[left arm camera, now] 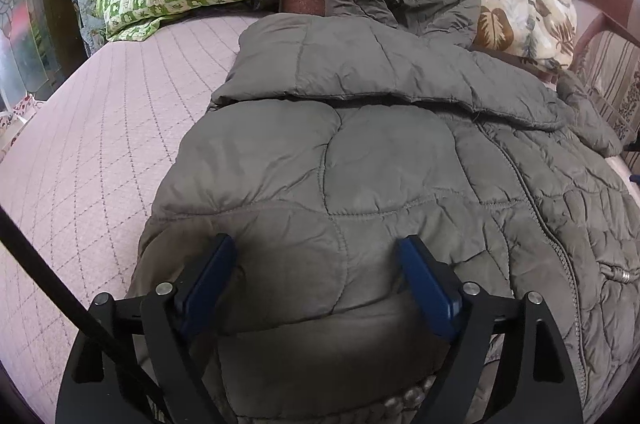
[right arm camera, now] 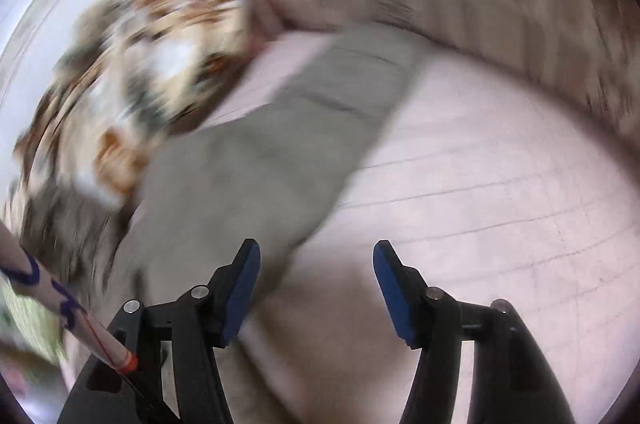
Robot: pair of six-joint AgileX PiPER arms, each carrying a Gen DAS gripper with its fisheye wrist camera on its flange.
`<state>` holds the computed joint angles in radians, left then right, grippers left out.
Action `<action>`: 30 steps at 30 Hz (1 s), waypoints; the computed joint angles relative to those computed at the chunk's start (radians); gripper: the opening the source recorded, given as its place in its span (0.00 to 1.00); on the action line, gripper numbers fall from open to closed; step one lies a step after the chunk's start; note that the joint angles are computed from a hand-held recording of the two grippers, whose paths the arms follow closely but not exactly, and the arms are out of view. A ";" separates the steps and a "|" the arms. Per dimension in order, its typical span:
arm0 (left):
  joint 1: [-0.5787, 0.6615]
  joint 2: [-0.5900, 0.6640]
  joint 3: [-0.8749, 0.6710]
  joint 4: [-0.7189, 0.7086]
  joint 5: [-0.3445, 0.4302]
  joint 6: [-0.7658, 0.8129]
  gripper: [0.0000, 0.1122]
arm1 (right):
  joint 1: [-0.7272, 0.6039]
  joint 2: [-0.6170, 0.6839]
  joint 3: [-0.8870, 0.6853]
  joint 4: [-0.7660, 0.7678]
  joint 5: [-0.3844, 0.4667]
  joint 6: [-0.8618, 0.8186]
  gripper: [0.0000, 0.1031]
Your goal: Fold large clothes
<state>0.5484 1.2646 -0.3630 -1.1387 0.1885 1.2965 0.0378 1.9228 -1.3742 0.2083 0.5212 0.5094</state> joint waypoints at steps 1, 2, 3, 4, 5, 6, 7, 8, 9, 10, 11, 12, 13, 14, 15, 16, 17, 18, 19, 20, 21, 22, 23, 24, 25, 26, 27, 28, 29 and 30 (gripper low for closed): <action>0.009 0.004 -0.001 -0.018 0.006 0.027 0.77 | -0.033 0.021 0.000 0.043 -0.014 -0.020 0.62; 0.010 0.009 -0.002 -0.029 0.007 0.041 0.77 | -0.067 0.042 0.001 0.080 -0.034 -0.035 0.62; 0.016 0.014 -0.003 -0.044 0.011 0.064 0.78 | -0.093 0.065 -0.005 0.114 -0.055 -0.053 0.62; 0.015 0.017 -0.003 -0.056 0.009 0.077 0.78 | -0.112 0.094 -0.025 0.145 -0.065 -0.082 0.62; 0.012 0.021 -0.004 -0.062 0.005 0.083 0.79 | -0.118 0.121 -0.050 0.160 -0.070 -0.096 0.62; 0.007 0.026 -0.005 -0.062 0.000 0.083 0.79 | -0.132 0.158 -0.093 0.186 -0.068 -0.128 0.62; 0.014 0.029 -0.007 -0.065 0.004 0.095 0.80 | -0.140 0.188 -0.131 0.187 -0.059 -0.135 0.62; 0.010 0.032 -0.008 -0.064 -0.001 0.094 0.80 | -0.144 0.228 -0.185 0.164 -0.048 -0.113 0.62; 0.007 0.034 -0.009 -0.058 -0.005 0.087 0.80 | -0.138 0.259 -0.227 0.128 -0.052 -0.065 0.62; 0.007 0.036 -0.010 -0.056 -0.006 0.087 0.80 | -0.137 0.289 -0.267 0.097 -0.060 -0.023 0.62; 0.004 0.039 -0.012 -0.051 -0.008 0.081 0.80 | -0.135 0.320 -0.316 0.062 -0.059 0.024 0.62; 0.000 0.040 -0.013 -0.044 -0.013 0.072 0.81 | -0.133 0.350 -0.367 0.030 -0.046 0.060 0.62; 0.001 0.042 -0.013 -0.043 -0.014 0.073 0.81 | -0.131 0.389 -0.440 -0.020 -0.012 0.107 0.62; -0.002 0.043 -0.013 -0.041 -0.018 0.071 0.81 | -0.129 0.412 -0.482 -0.054 0.011 0.134 0.60; -0.003 0.042 -0.014 -0.035 -0.019 0.065 0.81 | -0.125 0.432 -0.530 -0.090 0.048 0.156 0.42; -0.001 0.042 -0.014 -0.041 -0.016 0.071 0.81 | -0.122 0.465 -0.617 -0.119 0.126 0.160 0.28; 0.000 0.042 -0.014 -0.042 -0.013 0.072 0.81 | -0.124 0.481 -0.666 -0.108 0.170 0.139 0.14; 0.002 0.044 -0.015 -0.049 -0.011 0.080 0.81 | -0.131 0.473 -0.675 -0.079 0.187 0.112 0.11; 0.004 0.044 -0.015 -0.053 -0.009 0.085 0.81 | -0.129 0.439 -0.662 -0.078 0.186 0.101 0.11; 0.002 0.044 -0.015 -0.054 -0.009 0.085 0.81 | -0.123 0.411 -0.651 -0.100 0.189 0.098 0.10; 0.002 0.044 -0.016 -0.055 -0.008 0.085 0.81 | -0.104 0.368 -0.642 -0.151 0.205 0.108 0.09; 0.009 0.041 -0.015 -0.056 -0.001 0.090 0.81 | -0.087 0.329 -0.631 -0.183 0.218 0.107 0.09; 0.016 0.038 -0.017 -0.054 0.009 0.092 0.81 | -0.071 0.294 -0.623 -0.201 0.228 0.103 0.09; 0.031 0.032 -0.018 -0.050 0.028 0.097 0.81 | -0.047 0.250 -0.616 -0.232 0.245 0.103 0.09; 0.049 0.022 -0.018 -0.047 0.054 0.099 0.81 | -0.022 0.220 -0.619 -0.264 0.264 0.112 0.09; 0.090 0.006 -0.021 -0.043 0.107 0.110 0.81 | 0.013 0.182 -0.626 -0.304 0.289 0.125 0.09; 0.141 -0.016 -0.026 -0.013 0.171 0.092 0.81 | 0.051 0.148 -0.642 -0.330 0.317 0.133 0.09; 0.178 -0.033 -0.031 0.018 0.217 0.067 0.81 | 0.089 0.126 -0.666 -0.345 0.346 0.137 0.09; 0.246 -0.059 -0.044 0.063 0.302 0.042 0.81 | 0.125 0.113 -0.694 -0.362 0.374 0.143 0.09; 0.303 -0.083 -0.054 0.093 0.365 0.028 0.81 | 0.168 0.108 -0.739 -0.383 0.411 0.148 0.09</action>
<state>0.8509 1.1816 -0.4172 -1.0459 0.5535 1.3250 0.2054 2.0309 -2.1130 -0.1749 0.9326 0.6572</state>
